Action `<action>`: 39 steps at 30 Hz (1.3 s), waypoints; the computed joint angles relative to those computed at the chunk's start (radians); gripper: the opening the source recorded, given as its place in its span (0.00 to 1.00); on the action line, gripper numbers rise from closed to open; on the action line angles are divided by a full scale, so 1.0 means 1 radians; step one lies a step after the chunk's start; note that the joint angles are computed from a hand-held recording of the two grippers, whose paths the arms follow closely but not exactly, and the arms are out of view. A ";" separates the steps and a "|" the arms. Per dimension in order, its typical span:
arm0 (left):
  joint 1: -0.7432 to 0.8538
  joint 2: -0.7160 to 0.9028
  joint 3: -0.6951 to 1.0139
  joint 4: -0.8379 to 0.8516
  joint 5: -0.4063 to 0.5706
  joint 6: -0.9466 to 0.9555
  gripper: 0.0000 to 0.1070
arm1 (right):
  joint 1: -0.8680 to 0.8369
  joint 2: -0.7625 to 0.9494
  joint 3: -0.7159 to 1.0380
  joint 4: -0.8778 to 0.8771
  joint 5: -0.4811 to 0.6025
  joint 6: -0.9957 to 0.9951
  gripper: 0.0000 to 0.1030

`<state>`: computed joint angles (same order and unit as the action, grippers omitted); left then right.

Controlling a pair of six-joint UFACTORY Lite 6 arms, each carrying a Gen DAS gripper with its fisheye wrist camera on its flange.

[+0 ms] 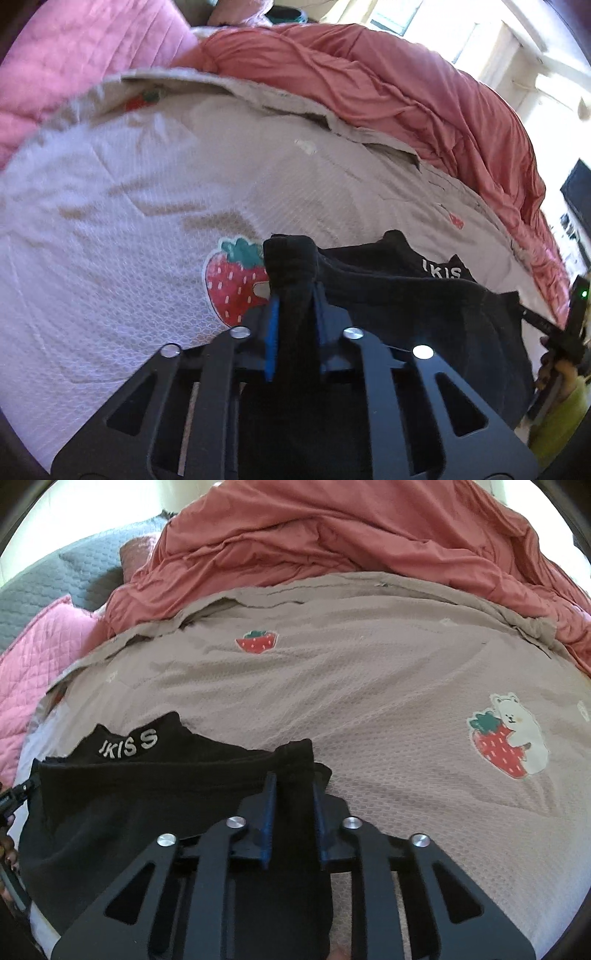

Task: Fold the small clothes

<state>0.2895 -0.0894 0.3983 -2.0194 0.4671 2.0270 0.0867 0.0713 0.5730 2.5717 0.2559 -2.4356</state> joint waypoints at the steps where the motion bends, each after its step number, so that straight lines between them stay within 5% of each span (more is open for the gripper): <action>1: 0.016 -0.027 -0.008 0.055 0.014 -0.049 0.04 | -0.007 -0.019 -0.015 -0.013 0.007 0.012 0.12; 8: 0.164 -0.291 -0.102 0.216 0.178 -0.184 0.04 | -0.068 -0.135 -0.064 -0.197 0.062 0.168 0.10; 13: 0.095 -0.209 -0.052 0.029 0.136 -0.045 0.04 | -0.097 -0.078 0.015 -0.294 0.081 0.260 0.10; 20: -0.030 0.065 0.043 -0.348 0.040 0.308 0.04 | -0.031 0.123 0.141 -0.105 0.016 0.076 0.10; 31: 0.045 0.165 0.078 -0.315 0.005 0.238 0.20 | -0.004 0.220 0.165 0.252 -0.017 -0.252 0.21; 39: 0.067 -0.051 -0.019 -0.182 -0.054 0.103 0.25 | -0.056 0.130 0.098 0.083 -0.005 -0.079 0.34</action>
